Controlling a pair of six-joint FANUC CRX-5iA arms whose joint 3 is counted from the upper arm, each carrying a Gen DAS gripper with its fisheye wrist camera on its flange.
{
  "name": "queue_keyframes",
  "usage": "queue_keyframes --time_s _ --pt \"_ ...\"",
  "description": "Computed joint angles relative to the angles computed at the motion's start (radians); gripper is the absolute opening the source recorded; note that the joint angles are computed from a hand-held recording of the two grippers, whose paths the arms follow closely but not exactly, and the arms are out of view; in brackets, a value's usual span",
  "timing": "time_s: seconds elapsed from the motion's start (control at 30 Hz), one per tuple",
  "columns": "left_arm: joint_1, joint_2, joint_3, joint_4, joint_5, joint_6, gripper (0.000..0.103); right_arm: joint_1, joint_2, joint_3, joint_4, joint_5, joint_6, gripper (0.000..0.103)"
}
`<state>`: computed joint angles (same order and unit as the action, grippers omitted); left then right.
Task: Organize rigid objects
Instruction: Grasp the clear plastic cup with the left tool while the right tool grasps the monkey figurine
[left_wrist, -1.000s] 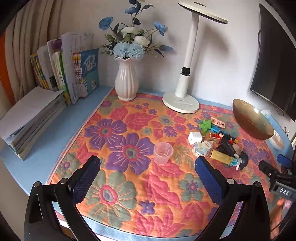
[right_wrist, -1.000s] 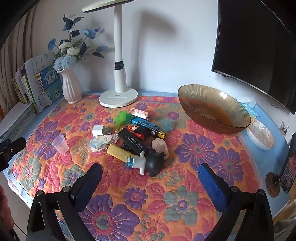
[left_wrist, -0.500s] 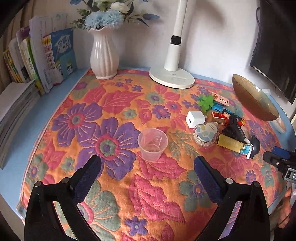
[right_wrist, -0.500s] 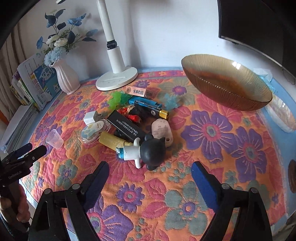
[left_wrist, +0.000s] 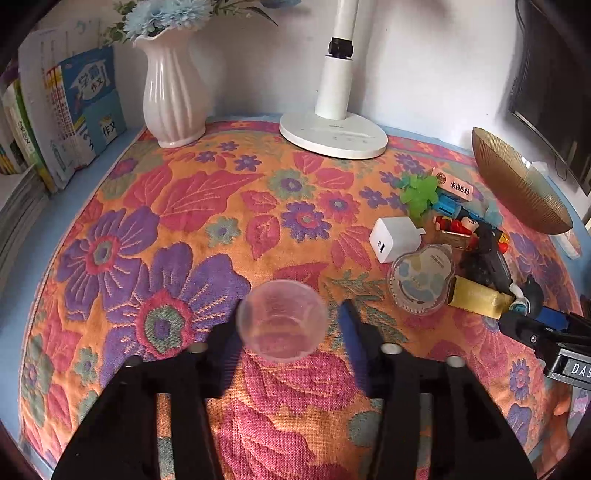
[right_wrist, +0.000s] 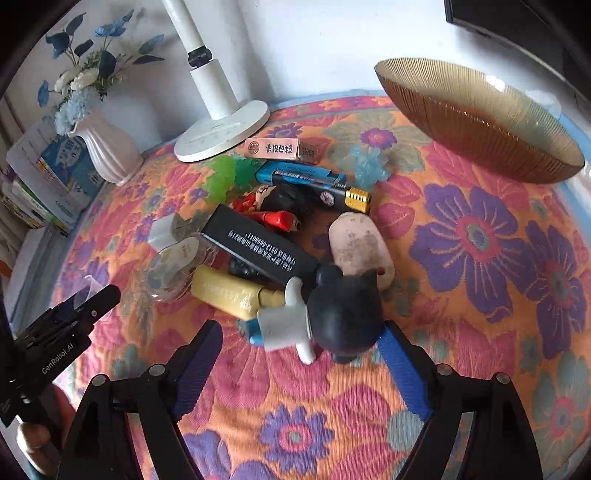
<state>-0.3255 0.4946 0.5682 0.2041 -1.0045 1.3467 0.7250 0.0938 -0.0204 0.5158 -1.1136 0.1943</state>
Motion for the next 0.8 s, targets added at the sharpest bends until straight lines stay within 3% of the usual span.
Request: queue_keyframes --time_s 0.1,0.3,0.4,0.67,0.8 --pt "0.006 -0.039 -0.066 0.028 0.059 -0.027 0.034 0.011 -0.009 -0.013 0.032 -0.037 0.016 0.072" --pt "0.005 -0.083 -0.122 0.054 0.100 -0.042 0.034 0.056 -0.112 -0.133 0.166 -0.117 -0.066 0.069" --pt "-0.001 -0.101 -0.146 0.076 0.114 -0.064 0.034 0.057 -0.203 -0.219 0.189 -0.101 -0.116 0.069" --pt "-0.031 -0.126 -0.184 0.100 0.130 -0.134 0.034 0.034 -0.405 -0.388 0.100 -0.065 -0.223 0.070" --pt "-0.030 -0.120 -0.206 0.183 0.123 -0.200 0.034 0.025 -0.478 -0.433 0.064 -0.014 -0.216 0.072"
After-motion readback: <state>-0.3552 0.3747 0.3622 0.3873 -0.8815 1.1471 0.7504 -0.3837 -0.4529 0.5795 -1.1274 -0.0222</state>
